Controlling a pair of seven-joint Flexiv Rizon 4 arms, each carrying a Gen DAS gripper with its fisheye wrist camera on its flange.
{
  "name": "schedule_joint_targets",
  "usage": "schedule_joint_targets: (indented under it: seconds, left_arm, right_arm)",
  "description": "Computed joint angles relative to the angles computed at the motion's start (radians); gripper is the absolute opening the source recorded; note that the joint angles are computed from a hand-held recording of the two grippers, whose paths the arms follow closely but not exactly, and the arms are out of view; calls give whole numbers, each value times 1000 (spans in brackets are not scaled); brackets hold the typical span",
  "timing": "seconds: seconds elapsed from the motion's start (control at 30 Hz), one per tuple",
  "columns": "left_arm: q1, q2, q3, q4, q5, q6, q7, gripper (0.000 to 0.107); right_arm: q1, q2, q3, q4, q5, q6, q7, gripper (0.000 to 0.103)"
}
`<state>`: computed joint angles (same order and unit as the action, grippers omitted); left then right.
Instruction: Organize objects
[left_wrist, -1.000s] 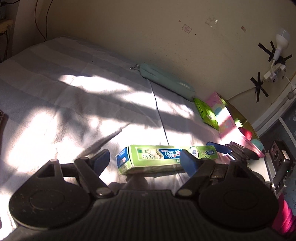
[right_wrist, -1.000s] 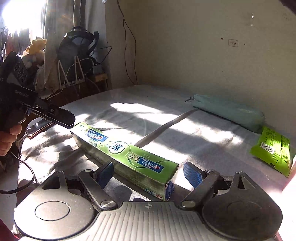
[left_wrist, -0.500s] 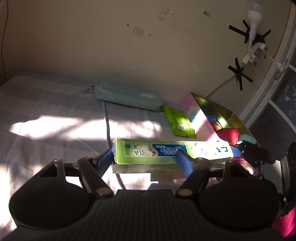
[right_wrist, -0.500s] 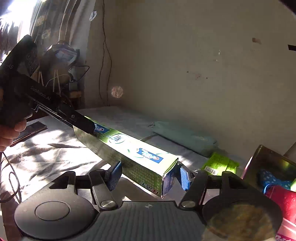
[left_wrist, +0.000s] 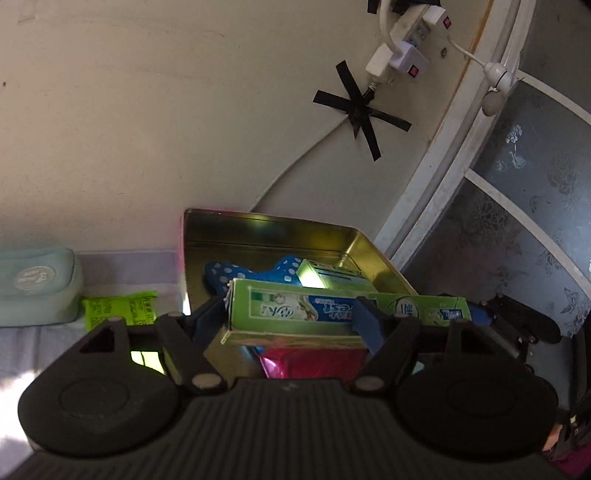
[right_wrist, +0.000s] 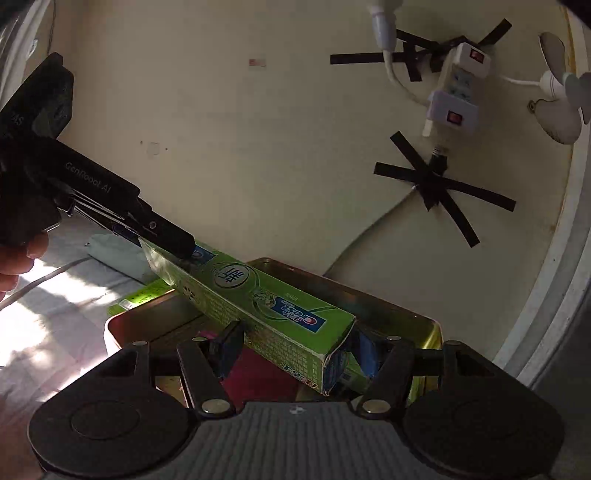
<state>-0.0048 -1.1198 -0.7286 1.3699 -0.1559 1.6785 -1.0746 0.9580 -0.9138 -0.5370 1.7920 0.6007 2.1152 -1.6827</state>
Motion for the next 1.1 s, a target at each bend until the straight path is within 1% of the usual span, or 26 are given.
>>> schedule_joint_targets:
  seconds: [0.03, 0.1, 0.17, 0.23, 0.27, 0.3, 0.33, 0.37, 0.43, 0.53, 0.6, 0.63, 0.67, 0.77, 0.83, 0.9, 0.97, 1.1]
  left_arm:
    - [-26, -15, 18, -49, -14, -31, 0, 77]
    - [-91, -47, 73, -164, -60, -104, 3, 77]
    - [-156, -76, 144, -274, -114, -173, -4, 77]
    - [-222, -106, 234, -378, -156, -227, -27, 76]
    - [-252, -118, 282, -419, -171, -244, -42, 76]
    - [-285, -125, 343, -452, -185, -251, -72, 76]
    - [-313, -128, 402, -470, -192, -249, -108, 76]
    - [-324, -122, 433, -462, -191, -237, -127, 76]
    - [-318, -91, 439, -396, -181, -190, -137, 76]
    - [-315, -27, 470, -263, -144, -93, -155, 76]
    - [-343, 7, 529, -204, -124, -39, -188, 76]
    - [-342, 29, 534, -158, -108, -5, -196, 76]
    - [-341, 49, 539, -116, -95, 26, -204, 76]
    - [-374, 98, 603, -16, -78, 105, -241, 76]
    - [-411, 125, 658, 38, -90, 141, -267, 76]
    - [-428, 153, 685, 100, -100, 176, -286, 76]
    - [-428, 180, 689, 163, -100, 210, -298, 76]
    - [-455, 217, 727, 260, -130, 261, -310, 76]
  right_arm:
    - [-10, -8, -8, -12, 5, -20, 6, 56]
    - [-2, -48, -51, -47, 20, -67, 37, 56]
    - [-9, -70, -73, -68, 10, -103, 75, 56]
    - [-29, -88, -84, -95, -15, -150, 113, 56]
    - [-21, -102, -112, -107, -18, -189, 136, 55]
    - [4, -133, -164, -123, -5, -231, 172, 56]
    - [24, -158, -204, -132, 3, -251, 205, 59]
    - [31, -168, -219, -135, 7, -253, 234, 60]
    - [47, -175, -237, -126, 18, -234, 285, 60]
    - [56, -149, -217, -89, 11, -176, 330, 59]
    - [89, -146, -236, -61, 19, -168, 368, 59]
    - [100, -139, -235, -47, 20, -160, 386, 59]
    - [108, -127, -227, -32, 18, -147, 403, 59]
    - [122, -89, -191, 13, 10, -93, 455, 59]
    - [147, -79, -187, 37, 17, -74, 480, 59]
    - [192, -86, -207, 57, 36, -77, 498, 59]
    - [220, -85, -208, 76, 42, -68, 518, 59]
    - [268, -82, -207, 105, 54, -62, 540, 59]
